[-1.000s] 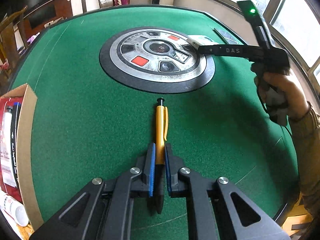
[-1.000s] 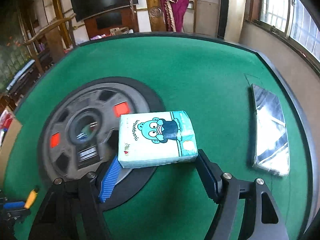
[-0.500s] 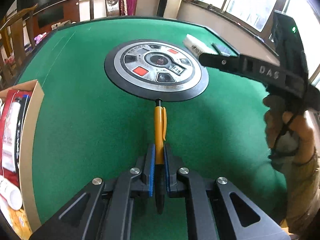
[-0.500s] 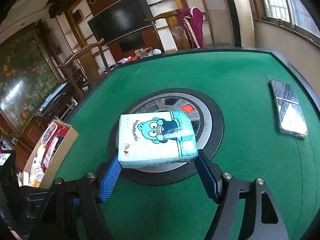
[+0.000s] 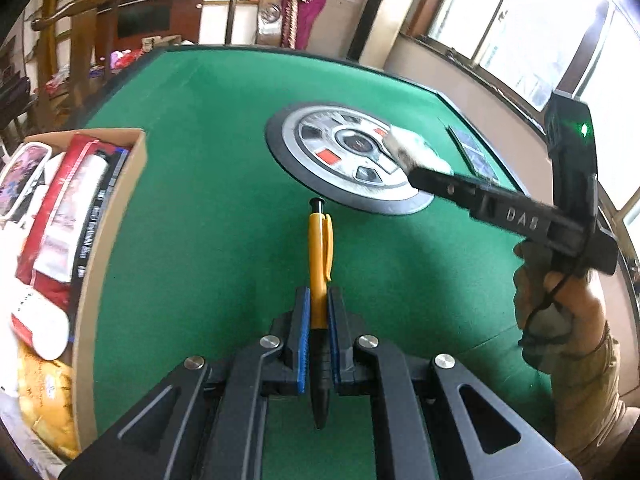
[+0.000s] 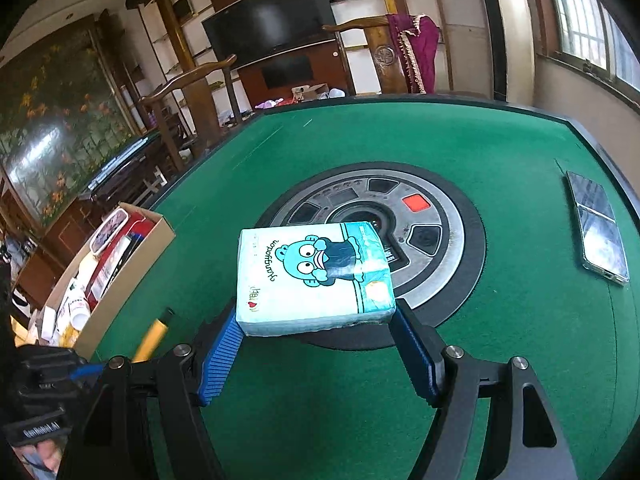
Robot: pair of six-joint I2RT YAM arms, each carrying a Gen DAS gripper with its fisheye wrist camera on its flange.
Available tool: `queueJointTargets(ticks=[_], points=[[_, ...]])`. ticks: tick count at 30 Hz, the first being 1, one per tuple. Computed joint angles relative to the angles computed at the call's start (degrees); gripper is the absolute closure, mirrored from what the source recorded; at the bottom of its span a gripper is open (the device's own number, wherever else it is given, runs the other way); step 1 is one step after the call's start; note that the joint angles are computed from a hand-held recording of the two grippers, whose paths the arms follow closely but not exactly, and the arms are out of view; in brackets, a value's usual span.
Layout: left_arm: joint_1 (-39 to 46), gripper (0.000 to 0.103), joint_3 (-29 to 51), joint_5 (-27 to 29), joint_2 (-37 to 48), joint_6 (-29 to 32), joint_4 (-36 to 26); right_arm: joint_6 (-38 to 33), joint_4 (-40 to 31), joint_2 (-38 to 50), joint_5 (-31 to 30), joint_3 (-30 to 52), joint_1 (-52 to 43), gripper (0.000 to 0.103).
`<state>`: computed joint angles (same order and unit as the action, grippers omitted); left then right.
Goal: Organize objects
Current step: 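Lift and carry the yellow pen and tissue pack toward the box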
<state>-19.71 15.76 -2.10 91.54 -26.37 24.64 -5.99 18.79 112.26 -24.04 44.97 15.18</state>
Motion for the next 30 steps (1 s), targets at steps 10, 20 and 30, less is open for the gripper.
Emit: queueJointTargets(ticks=[10,20,30], points=[[-0.13,0.095,-3.92,-2.38,-11.31,-0.48,-5.18,0.73,1.02,-1.01,0.31,-1.72,0.78,0.026],[0.56,0.095,-6.67,-2.81,-19.07,-0.77,-9.39,1.57,2.79,-2.27,0.71,-4.24,2.40,0.026],[3.45,0.095,-9.87,-3.33,-36.12,-0.22,-21.47,2.14,3.76,-3.45,0.89,-5.96,4.60,0.026]])
